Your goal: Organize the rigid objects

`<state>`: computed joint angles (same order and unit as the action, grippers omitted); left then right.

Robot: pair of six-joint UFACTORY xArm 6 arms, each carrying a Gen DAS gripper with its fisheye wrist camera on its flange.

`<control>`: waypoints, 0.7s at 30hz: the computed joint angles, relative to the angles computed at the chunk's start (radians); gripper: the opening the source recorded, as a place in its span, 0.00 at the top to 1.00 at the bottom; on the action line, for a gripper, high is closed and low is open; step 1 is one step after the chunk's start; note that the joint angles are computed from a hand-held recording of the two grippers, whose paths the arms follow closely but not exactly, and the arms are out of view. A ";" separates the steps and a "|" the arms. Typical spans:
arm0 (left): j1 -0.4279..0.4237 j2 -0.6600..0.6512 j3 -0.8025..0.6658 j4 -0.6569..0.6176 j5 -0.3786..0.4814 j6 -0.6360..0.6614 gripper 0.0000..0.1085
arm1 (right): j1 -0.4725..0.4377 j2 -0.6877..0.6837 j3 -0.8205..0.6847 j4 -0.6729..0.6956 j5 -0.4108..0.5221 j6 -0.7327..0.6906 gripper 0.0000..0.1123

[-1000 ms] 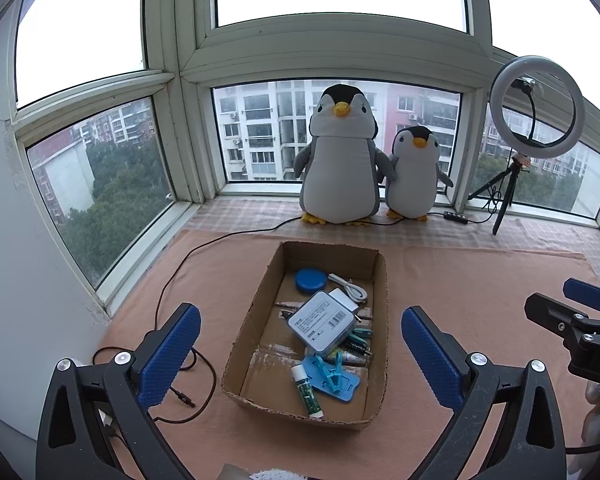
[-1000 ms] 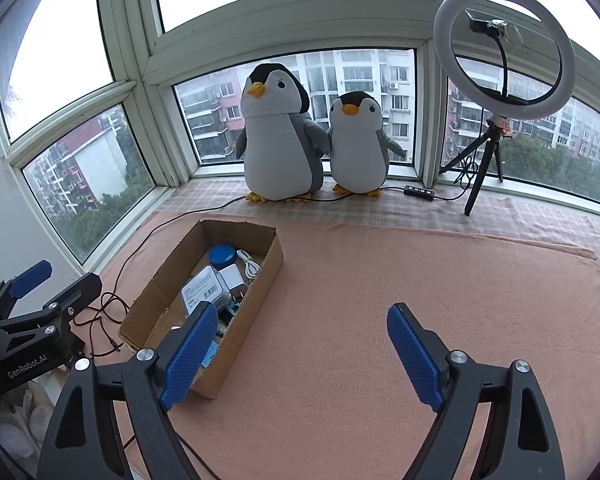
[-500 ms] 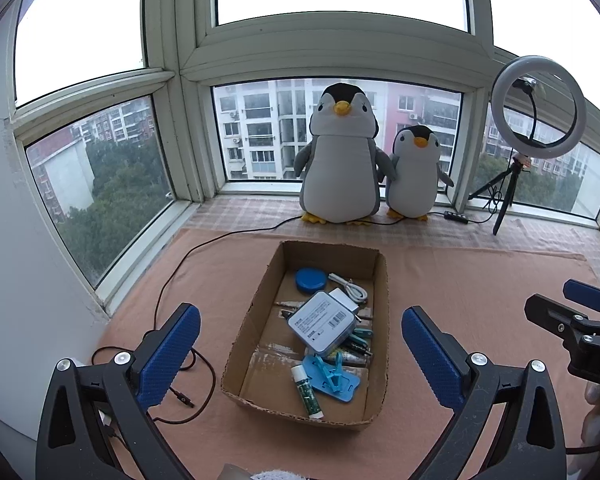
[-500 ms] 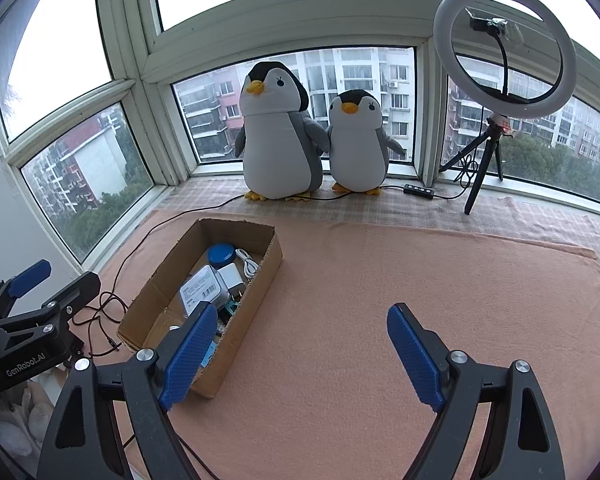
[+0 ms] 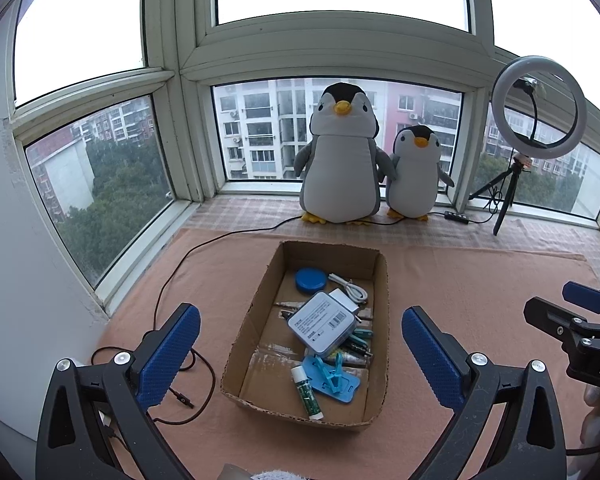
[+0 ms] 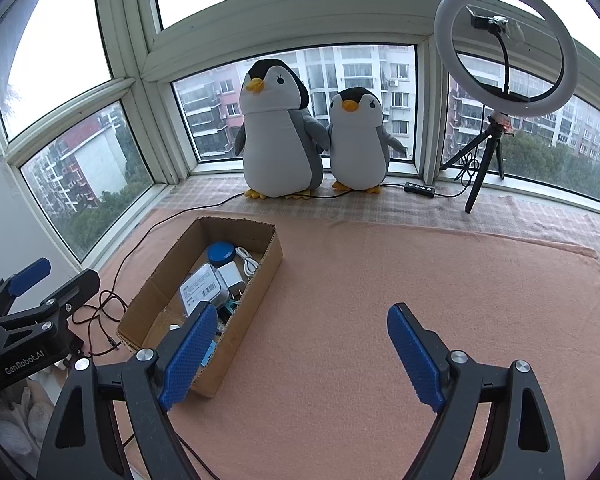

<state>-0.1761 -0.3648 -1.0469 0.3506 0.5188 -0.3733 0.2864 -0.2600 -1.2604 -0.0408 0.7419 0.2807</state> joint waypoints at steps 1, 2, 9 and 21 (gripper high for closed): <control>0.000 0.000 0.000 0.000 0.000 0.000 0.06 | 0.000 0.001 -0.001 0.000 0.001 0.000 0.25; 0.000 0.000 0.000 -0.001 0.001 0.000 0.06 | 0.000 0.000 0.004 0.001 -0.002 0.000 0.25; 0.001 0.007 -0.004 0.000 0.001 -0.004 0.06 | 0.001 -0.005 0.017 0.003 -0.008 -0.001 0.25; 0.005 0.008 -0.003 -0.006 -0.002 0.003 0.06 | 0.001 -0.004 0.015 0.004 -0.006 -0.002 0.25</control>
